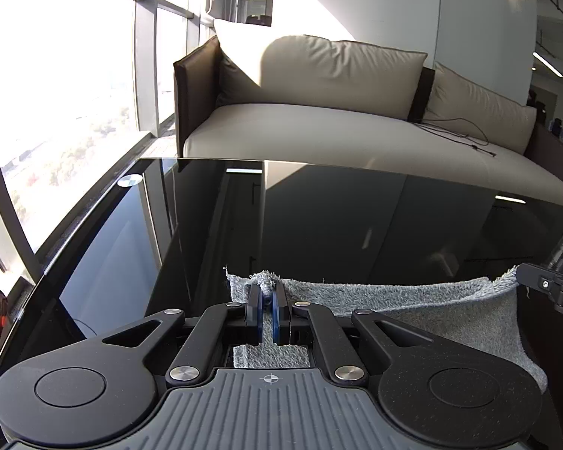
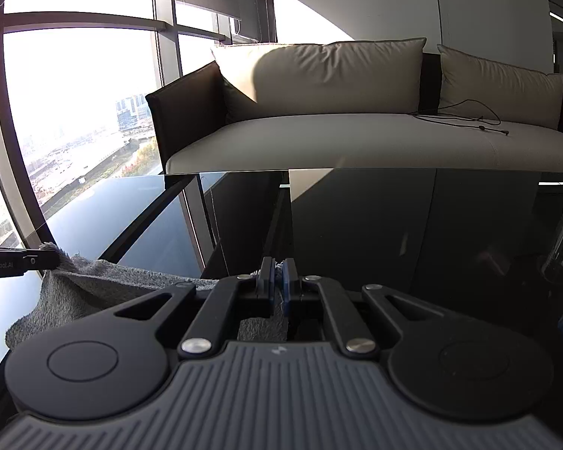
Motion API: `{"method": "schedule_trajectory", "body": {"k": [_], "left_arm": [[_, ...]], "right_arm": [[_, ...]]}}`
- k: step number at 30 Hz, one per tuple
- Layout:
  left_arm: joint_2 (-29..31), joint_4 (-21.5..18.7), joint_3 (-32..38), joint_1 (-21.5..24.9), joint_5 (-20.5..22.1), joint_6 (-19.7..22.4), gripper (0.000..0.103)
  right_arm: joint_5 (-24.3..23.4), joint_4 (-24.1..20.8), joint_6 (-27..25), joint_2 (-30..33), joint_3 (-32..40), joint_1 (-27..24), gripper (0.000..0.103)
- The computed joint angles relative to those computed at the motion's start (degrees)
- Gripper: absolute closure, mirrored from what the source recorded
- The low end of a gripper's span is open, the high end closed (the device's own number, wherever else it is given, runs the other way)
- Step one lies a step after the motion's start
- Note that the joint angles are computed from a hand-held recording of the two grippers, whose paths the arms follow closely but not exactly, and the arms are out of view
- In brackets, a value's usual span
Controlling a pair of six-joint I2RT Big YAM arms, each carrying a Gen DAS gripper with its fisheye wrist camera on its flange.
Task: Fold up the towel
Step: 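Lower the carried edge onto the opposite towel edge with both grippers, then open both grippers to release the folded towel edge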
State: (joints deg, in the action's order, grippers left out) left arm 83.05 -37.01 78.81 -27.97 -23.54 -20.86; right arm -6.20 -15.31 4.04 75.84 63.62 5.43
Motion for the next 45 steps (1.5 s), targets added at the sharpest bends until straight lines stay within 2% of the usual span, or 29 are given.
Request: {"method": "schedule_trajectory", "body": {"k": [23,27,32,36,42,45], "left_arm": [[2.48,-0.52,1.68,1.81,2.39,0.11,0.097],[2.51,-0.80,1.62,2.09,2.45,0.37,0.092],[2.31,-0.84,1.43,2.46,2.29,0.02,0.091],[1.87,-0.19,1.07,2.55,1.51,-0.28,0.085],[1.65,-0.24,1.04,3.06,1.30,-0.94,0.083],[1.44,0.09,0.76,3.15,-0.10,-1.75,0.075]], "right_arm": [[1.77,-2.36,1.81,5.44,4.36,0.71,0.099],[2.06,-2.35,2.55,6.01,5.04,0.68,0.099],[1.91,-2.57,3.21,6.65,5.93,0.62,0.098],[2.04,-2.20,4.17,7.06,6.43,0.51,0.098],[2.53,-1.29,4.12,7.18,6.74,0.35,0.098],[3.36,-1.02,3.60,7.20,6.75,0.37,0.096]]}}
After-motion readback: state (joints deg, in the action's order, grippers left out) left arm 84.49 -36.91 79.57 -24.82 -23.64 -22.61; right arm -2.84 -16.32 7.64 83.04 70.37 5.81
